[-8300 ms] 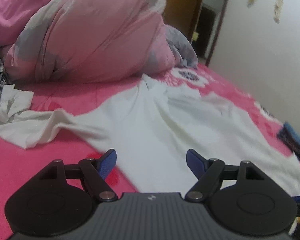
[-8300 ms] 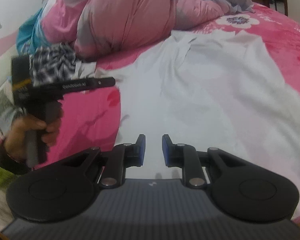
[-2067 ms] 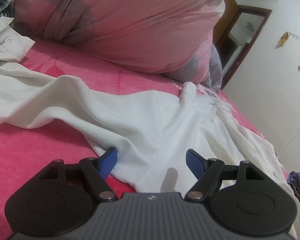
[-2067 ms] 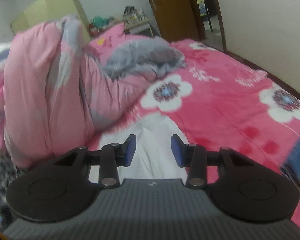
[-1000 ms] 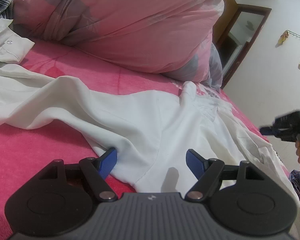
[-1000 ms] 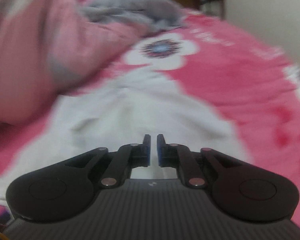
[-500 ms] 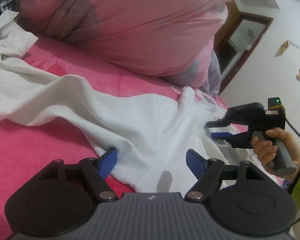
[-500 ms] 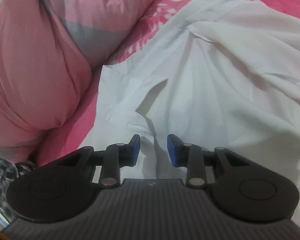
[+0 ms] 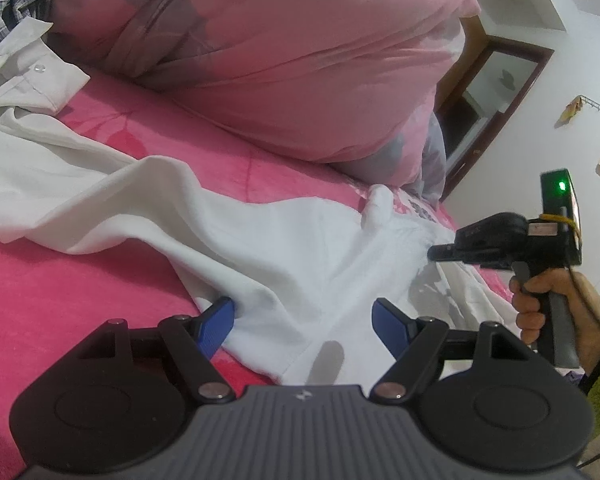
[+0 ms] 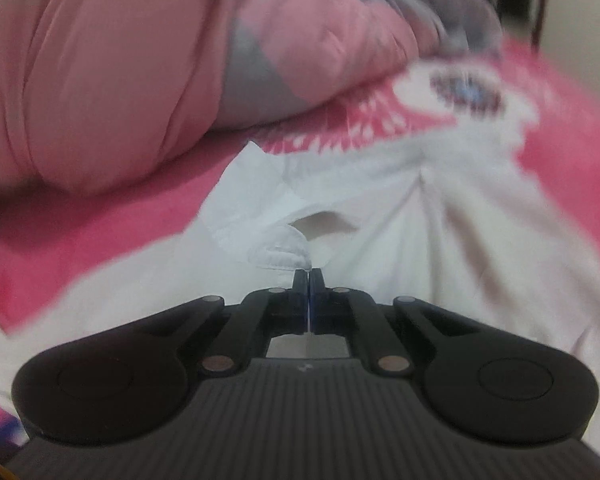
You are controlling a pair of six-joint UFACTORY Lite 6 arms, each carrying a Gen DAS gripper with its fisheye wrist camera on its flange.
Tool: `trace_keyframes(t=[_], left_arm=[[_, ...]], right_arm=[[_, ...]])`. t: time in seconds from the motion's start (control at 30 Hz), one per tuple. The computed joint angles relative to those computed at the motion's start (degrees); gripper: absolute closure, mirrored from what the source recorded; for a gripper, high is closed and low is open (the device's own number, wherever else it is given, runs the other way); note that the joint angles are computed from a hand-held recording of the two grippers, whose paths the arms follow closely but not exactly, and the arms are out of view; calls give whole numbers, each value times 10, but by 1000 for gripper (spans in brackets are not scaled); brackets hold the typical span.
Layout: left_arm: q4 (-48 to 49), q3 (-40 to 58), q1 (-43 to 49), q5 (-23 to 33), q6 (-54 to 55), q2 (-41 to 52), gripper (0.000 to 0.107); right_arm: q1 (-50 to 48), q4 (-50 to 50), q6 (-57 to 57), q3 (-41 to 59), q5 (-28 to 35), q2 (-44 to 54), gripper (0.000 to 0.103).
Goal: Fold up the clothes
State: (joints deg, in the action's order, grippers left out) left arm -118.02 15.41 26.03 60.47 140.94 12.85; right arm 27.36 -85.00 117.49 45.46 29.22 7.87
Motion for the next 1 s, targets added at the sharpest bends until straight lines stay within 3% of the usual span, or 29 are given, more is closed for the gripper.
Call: trace_keyframes(t=[0.13,0.27,0.33,0.47,0.57,0.63,0.73,0.8,1.0], left_arm=[[-5,-2,-3,-3,5,-2,30],[-7,-4,-4,-4,8,-4,30],[-6,-5,-3,-4,9,-5,30],[-3,-5,1,-5,10,-5,30],[-3,-6,1,-6,11,-6,30],[-2,-6,1,-6,10,-6,30],[-4,-5,0,-6,10,-6,30],[-5,-5,-2,-7,11,-5,30],[-5,-5,-2,-6,11,-4,30]], right_arm=[[63,5,-86,49,105,84,103],[78,12,-118,68,138,125,99],[51,7,-70,35,102,75,94],[-38,-39,80,-103,-44,-125,81],[-104,101,1,-208,-184,-280,80],[-116,221,-83,-279,-228,-360,80],[-69,401,-233,-324,-195,-425,80],[-34,459,-276,-339,-165,-454,80],[52,334,-114,-337,-154,-431,80]])
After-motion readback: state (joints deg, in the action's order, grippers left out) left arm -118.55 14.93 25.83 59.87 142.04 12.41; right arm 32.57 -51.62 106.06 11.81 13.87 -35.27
